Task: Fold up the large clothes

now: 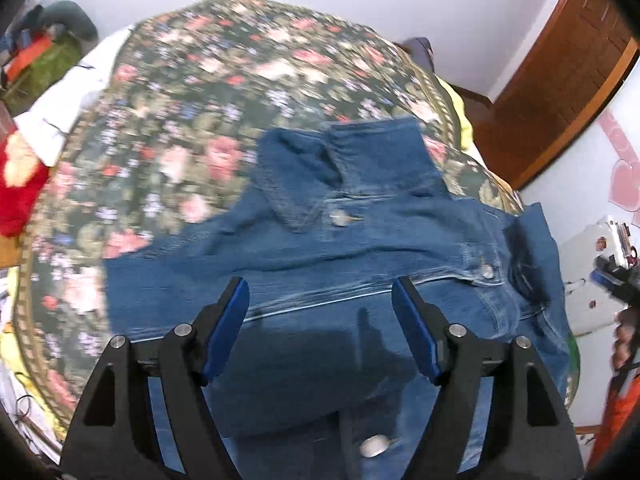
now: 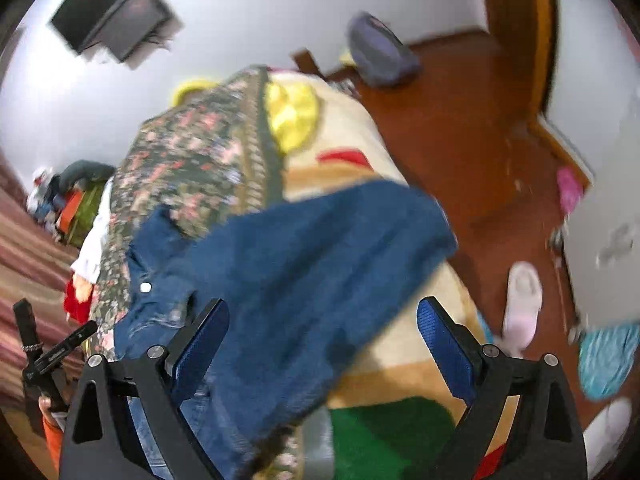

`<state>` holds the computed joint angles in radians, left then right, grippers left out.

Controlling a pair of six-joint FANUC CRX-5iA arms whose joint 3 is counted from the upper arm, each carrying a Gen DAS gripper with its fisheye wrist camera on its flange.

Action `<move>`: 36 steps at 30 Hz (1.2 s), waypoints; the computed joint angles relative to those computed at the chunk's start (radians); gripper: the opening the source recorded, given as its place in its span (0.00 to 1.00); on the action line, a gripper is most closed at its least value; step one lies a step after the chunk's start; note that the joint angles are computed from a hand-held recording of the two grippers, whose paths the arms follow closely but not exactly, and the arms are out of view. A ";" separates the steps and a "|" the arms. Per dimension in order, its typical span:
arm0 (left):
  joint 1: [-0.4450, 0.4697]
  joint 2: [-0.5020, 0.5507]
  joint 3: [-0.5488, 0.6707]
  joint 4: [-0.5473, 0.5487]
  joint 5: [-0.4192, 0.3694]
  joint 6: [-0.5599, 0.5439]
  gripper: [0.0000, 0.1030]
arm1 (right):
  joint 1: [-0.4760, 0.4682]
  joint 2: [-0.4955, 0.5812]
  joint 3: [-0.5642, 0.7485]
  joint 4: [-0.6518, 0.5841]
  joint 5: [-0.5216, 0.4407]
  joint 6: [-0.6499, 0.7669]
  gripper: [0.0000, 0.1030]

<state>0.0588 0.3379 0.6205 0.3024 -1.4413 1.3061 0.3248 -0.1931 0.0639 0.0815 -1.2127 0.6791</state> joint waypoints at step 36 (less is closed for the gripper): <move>-0.055 -0.040 -0.055 -0.065 0.037 -0.065 0.72 | 0.057 0.069 0.073 0.000 0.136 -0.020 0.16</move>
